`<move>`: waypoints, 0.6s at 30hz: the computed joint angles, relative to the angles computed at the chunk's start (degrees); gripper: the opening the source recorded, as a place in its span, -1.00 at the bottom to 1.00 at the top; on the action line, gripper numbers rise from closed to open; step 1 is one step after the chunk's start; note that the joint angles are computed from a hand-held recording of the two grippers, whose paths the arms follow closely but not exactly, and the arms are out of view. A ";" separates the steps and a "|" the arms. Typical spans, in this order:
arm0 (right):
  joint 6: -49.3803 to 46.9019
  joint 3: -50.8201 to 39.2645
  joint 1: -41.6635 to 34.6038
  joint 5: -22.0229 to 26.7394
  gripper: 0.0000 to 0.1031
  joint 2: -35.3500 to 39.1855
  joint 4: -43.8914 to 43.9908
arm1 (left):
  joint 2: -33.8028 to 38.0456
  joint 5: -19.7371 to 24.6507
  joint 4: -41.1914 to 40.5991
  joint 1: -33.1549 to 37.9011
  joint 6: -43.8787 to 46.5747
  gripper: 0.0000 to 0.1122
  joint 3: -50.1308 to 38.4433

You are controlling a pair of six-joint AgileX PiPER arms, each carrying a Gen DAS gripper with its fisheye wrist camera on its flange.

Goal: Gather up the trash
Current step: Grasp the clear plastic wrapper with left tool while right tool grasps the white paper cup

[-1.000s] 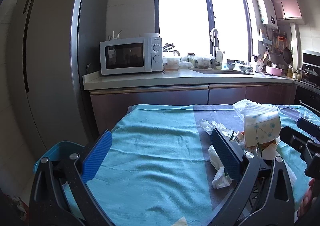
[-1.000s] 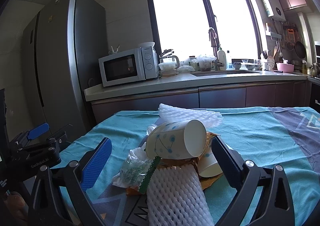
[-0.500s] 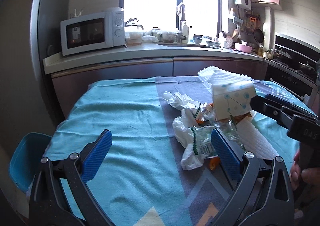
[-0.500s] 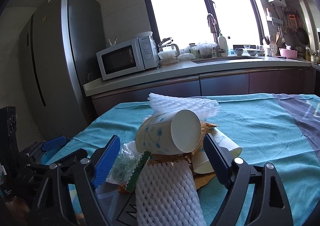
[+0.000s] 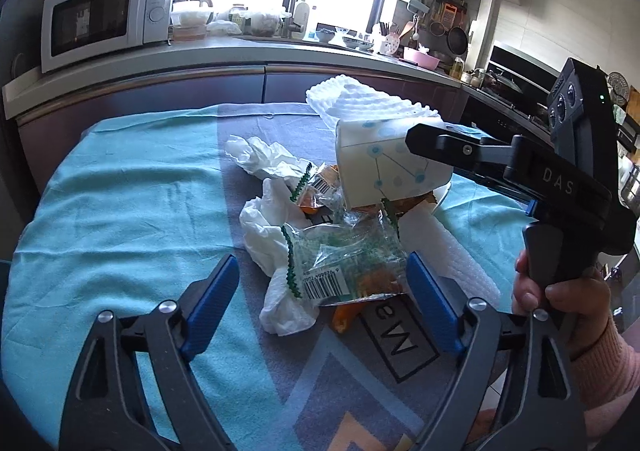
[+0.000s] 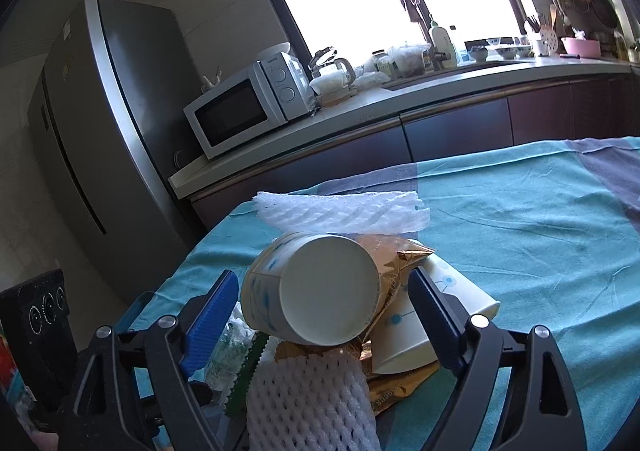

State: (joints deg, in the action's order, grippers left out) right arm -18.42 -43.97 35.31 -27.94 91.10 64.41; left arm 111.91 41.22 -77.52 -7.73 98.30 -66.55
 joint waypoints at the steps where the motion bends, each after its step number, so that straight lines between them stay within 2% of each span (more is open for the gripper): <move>1: 3.28 0.26 -0.87 1.12 0.62 0.01 -3.47 | 0.83 0.83 1.40 0.03 -1.61 0.27 -1.21; 3: 6.67 0.79 -1.56 1.86 0.56 -0.06 -7.23 | 2.47 2.40 3.89 -0.21 -4.62 0.10 -3.60; 5: 10.46 1.41 -2.09 2.69 0.28 -0.35 -11.25 | 3.10 3.81 5.03 -0.01 -5.85 -0.03 -4.48; 6: 13.91 1.84 -2.58 3.31 0.19 -0.47 -14.93 | 3.29 3.94 5.04 -0.10 -5.93 -0.04 -4.65; 13: 15.34 4.52 -0.08 0.11 0.15 -2.48 -15.62 | 2.60 5.78 5.00 1.31 -5.69 -0.17 -4.56; 18: 11.51 3.55 1.51 0.17 0.15 -3.57 -12.92 | 1.94 8.52 4.76 4.77 -5.25 -0.19 -4.94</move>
